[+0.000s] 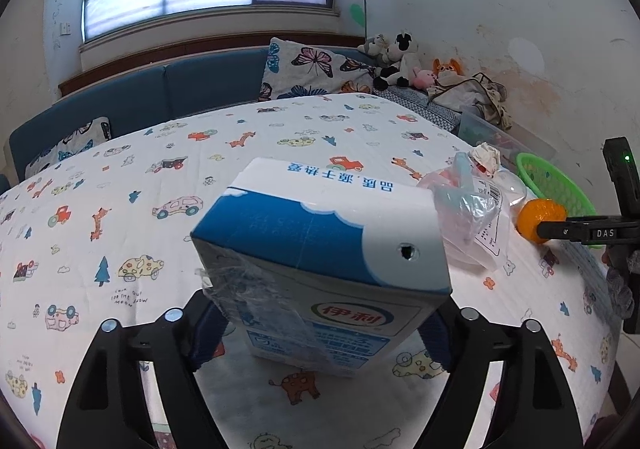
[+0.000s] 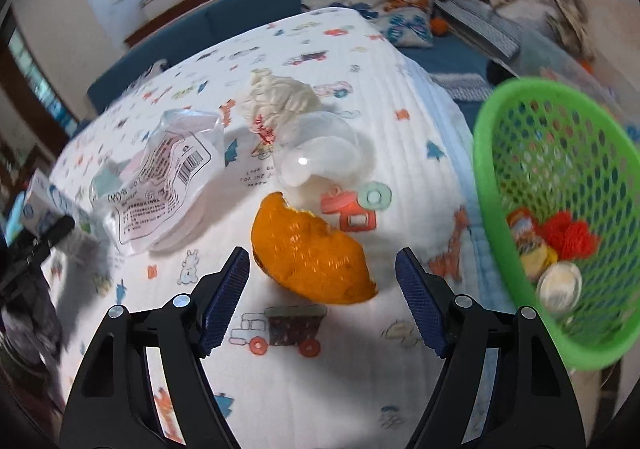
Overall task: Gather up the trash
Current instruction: 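Grasp the orange peel with the right tool, then drop the orange peel into the green basket with the right tool while the left tool carries the milk carton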
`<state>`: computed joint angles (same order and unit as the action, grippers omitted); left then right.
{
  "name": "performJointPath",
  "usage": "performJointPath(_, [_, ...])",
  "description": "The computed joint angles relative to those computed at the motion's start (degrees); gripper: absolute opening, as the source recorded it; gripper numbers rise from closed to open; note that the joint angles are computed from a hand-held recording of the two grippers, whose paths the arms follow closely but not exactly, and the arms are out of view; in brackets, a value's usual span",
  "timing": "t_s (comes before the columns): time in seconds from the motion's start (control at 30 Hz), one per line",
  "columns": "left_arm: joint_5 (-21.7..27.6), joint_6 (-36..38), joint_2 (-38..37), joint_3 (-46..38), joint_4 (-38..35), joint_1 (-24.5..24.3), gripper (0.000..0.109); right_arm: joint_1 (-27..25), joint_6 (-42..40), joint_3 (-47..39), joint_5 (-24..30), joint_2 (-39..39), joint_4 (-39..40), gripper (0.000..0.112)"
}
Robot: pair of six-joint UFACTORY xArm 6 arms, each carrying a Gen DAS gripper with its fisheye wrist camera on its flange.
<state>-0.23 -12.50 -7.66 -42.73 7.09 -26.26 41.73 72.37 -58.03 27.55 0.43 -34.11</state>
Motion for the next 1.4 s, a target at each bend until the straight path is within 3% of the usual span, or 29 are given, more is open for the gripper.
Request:
performJointPath(0.3, [-1.13,5.58,0.36,0.18,-6.44,-0.8,0.085,2.13,15.75,0.15,2.6,-0.61,-5.54,0.084])
performJointPath(0.57, [-1.4,12.88,0.48,0.15,-15.58,-1.96,0.085,3.89,24.62,-6.52,10.01,4.22,-10.54,0.084])
performJointPath(0.73, [-0.22,12.11,0.98,-0.53,-14.95,-1.82,0.084,5.64,24.62,-10.36,16.39,7.22,-13.74,0.072])
performJointPath(0.9, [1.21,11.69,1.58,-1.35,-14.81,-1.83,0.068,5.32,23.61,-7.74,13.5,5.6,-15.93,0.059])
performJointPath(1.1, [0.46,4.19,0.35,-0.12,-7.24,-0.87,0.067,4.44,22.24,-4.11,8.64,3.04,-16.61,0.05])
performJointPath(1.4, [1.01,-6.29,-4.68,2.07,2.27,-1.47,0.067,4.1,19.09,0.74,3.2,-2.46,-16.98,0.047])
